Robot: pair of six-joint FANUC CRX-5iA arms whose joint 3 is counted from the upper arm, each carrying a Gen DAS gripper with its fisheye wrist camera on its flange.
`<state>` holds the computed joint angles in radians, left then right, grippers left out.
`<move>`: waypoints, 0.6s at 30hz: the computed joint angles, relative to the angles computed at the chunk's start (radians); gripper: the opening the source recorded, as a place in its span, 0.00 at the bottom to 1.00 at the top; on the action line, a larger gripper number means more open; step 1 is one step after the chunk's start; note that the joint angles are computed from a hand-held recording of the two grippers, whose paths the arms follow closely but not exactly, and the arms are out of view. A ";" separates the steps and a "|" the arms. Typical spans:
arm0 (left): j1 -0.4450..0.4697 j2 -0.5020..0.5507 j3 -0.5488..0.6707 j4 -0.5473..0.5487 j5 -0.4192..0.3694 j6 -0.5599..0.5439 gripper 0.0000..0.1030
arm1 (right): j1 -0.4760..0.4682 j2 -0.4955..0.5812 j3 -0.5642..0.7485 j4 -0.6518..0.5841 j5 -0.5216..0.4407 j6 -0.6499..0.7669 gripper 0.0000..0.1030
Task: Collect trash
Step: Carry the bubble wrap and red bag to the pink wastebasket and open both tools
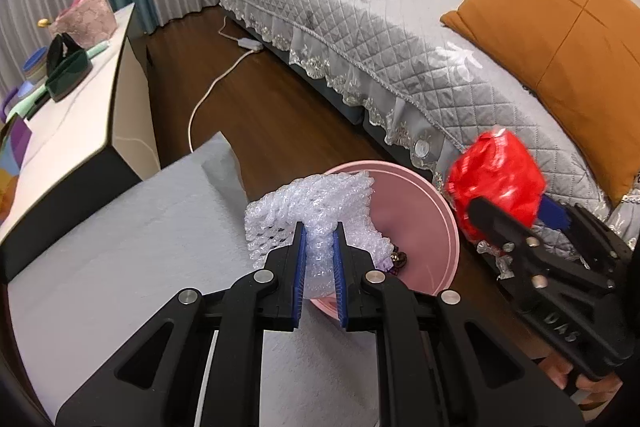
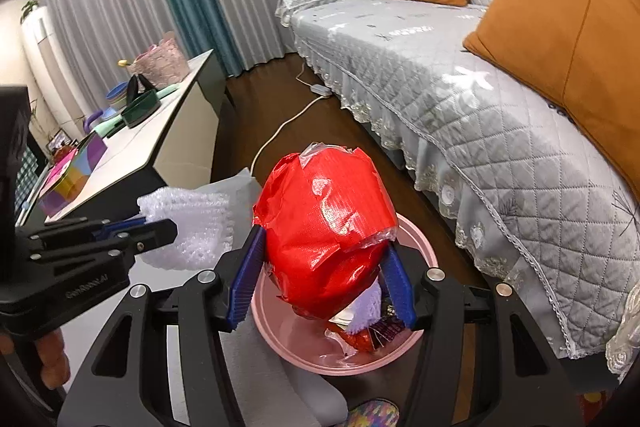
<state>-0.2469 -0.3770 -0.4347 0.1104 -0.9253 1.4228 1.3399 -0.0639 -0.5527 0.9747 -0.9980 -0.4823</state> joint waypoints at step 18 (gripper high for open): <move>-0.029 0.120 0.019 0.003 0.029 0.011 0.12 | -0.035 0.033 0.030 -0.072 0.014 0.078 0.55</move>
